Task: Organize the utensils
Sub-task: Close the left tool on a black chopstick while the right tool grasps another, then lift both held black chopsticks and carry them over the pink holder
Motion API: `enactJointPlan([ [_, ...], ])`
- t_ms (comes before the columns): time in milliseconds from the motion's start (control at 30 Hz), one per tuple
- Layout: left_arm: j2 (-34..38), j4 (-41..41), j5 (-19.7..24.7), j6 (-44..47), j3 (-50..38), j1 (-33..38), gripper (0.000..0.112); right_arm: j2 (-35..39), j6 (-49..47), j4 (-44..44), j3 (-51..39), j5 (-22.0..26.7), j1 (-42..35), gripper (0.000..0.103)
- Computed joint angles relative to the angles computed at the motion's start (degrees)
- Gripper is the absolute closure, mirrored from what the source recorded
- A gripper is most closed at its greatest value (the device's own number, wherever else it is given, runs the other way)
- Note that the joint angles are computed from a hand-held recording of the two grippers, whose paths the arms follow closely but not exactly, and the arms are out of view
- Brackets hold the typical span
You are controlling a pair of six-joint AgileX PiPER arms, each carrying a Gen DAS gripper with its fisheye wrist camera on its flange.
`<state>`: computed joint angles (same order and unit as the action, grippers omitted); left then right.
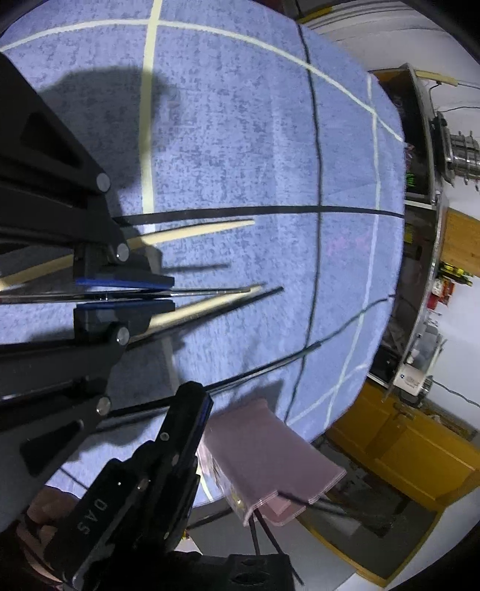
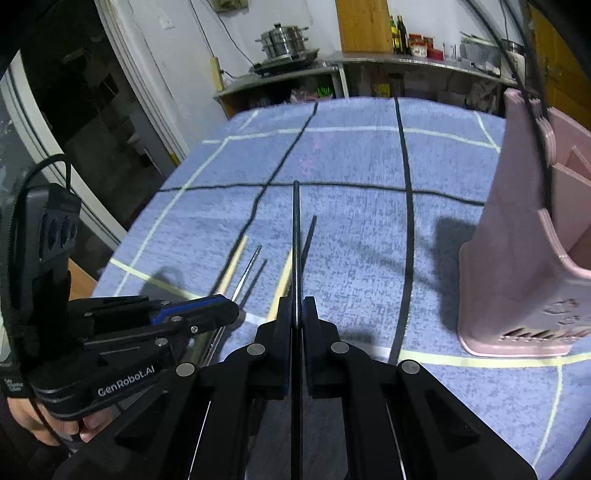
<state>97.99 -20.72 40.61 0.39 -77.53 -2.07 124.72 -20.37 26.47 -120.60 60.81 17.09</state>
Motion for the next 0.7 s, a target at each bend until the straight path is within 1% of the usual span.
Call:
enactJointPlan([
  [300,-8.75,-3.95,0.82,3.61,2.98,0.82,0.106,-8.59,-4.41,5.87,9.27,-3.37,-3.28,0.098],
  [367,-9.85,-3.9,1.2,3.54,2.66,0.48,0.106,-10.74,-5.51,7.18,11.52,-4.08,-4.0,0.098],
  [700,-14.01,-3.27,3.91,3.59,-0.32,-0.9,0.106,-17.0,-8.59,10.86,16.56,-5.29,-7.02,0.097],
])
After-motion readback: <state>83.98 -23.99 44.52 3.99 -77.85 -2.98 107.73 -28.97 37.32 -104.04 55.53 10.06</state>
